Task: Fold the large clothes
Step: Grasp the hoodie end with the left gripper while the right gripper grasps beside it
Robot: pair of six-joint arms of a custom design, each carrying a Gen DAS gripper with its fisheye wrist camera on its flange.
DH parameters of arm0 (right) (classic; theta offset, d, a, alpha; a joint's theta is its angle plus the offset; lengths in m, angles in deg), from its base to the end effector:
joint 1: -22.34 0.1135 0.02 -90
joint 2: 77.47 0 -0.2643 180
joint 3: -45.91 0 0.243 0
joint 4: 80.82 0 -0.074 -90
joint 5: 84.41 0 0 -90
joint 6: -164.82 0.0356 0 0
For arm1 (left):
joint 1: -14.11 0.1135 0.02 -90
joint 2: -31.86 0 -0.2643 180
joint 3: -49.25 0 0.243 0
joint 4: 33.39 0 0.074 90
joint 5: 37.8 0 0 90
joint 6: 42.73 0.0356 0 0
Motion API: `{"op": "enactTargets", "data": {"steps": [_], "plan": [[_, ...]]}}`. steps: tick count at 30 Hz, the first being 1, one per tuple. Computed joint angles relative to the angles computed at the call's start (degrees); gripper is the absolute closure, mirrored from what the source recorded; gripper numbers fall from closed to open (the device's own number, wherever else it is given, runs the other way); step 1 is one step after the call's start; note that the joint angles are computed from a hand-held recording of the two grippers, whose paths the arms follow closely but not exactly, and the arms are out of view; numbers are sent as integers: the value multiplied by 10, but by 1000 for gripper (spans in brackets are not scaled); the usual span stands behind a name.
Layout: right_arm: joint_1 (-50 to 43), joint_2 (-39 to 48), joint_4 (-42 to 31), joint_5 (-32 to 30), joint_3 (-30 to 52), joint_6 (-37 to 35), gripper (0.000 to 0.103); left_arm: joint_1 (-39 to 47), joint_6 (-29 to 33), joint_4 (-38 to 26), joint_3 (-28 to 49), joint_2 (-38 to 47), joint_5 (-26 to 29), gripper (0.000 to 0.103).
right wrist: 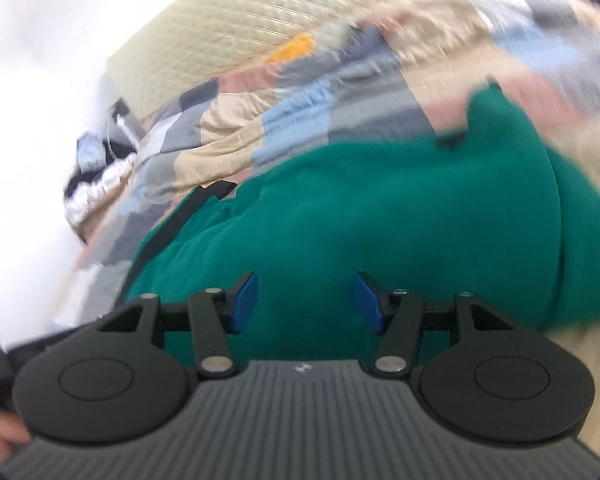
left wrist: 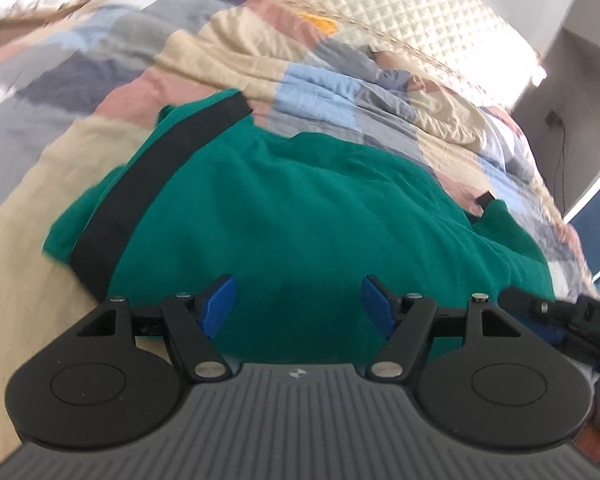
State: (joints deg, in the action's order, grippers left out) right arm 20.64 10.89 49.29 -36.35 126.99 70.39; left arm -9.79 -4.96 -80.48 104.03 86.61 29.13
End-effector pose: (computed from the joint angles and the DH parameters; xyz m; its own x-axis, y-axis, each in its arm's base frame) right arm 0.3085 0.0146 0.2625 -0.8111 -0.0334 -0.5839 -0.4040 0.7539 0.5181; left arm 0.1731 -0.0615 0.2513 -0.5117 -0.5687 -0.6440 -0.4502 0.8159 -0.3628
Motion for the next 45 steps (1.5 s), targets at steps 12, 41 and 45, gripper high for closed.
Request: {"op": "enactTargets", "data": {"steps": [12,41,45], "plan": [[-73,31,76,-72,-77,285,7,221,-199,102,-185,-185,270,16],[-62,-17,357,-96,-204,419,68,137,-269,123,-208,-248,118,81],[-110,-72,248,-145,-185,352,69,17,-313,-39,-124,-298,21,81]]}}
